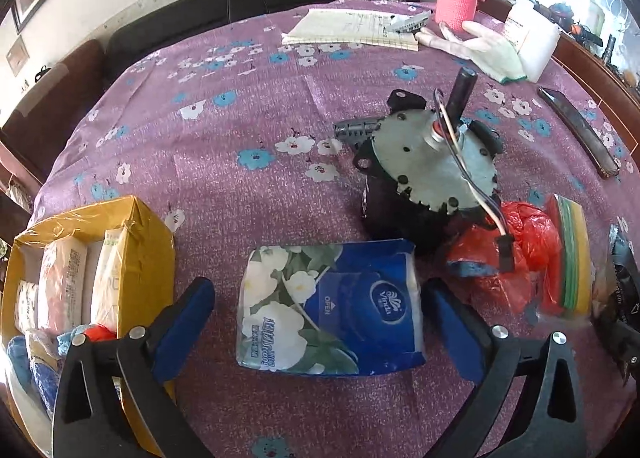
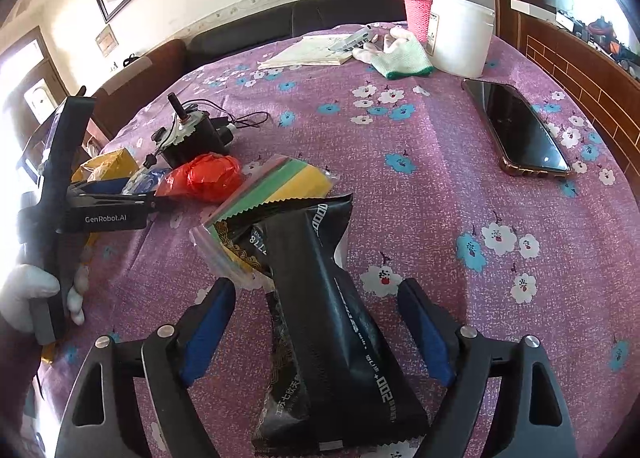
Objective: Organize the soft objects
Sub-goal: 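Grasp the blue Vinda tissue pack with the left gripper while the right holds the black packet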
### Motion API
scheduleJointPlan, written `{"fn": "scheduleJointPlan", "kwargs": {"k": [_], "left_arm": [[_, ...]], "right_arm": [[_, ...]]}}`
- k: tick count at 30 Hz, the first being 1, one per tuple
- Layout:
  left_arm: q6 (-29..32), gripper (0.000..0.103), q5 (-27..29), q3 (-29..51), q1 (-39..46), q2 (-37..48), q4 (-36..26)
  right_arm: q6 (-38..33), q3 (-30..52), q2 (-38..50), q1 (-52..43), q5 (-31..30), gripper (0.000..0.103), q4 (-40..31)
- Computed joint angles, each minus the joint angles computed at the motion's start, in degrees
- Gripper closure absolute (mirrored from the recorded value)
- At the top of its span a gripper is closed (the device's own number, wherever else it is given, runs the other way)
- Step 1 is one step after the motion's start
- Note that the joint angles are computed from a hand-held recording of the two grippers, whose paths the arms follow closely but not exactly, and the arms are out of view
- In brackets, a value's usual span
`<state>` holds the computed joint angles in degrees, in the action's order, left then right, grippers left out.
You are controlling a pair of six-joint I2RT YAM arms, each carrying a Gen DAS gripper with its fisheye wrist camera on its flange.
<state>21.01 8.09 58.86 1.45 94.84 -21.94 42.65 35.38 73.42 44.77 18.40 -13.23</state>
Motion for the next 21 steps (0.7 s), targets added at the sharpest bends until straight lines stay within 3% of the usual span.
{"fn": "scheduleJointPlan", "kwargs": {"k": [3,21], "left_arm": [[0.2,0.0,0.4,-2.3,0.1,-1.2,3.1],[0.4,0.0,0.6,-2.8,0.3,-1.6,3.5]], "right_arm": [[-0.2,0.2,0.3,0.1,0.2,0.016,-0.2],[-0.2,1.2,1.3,0.7,1.3,0.016,-1.5]]}}
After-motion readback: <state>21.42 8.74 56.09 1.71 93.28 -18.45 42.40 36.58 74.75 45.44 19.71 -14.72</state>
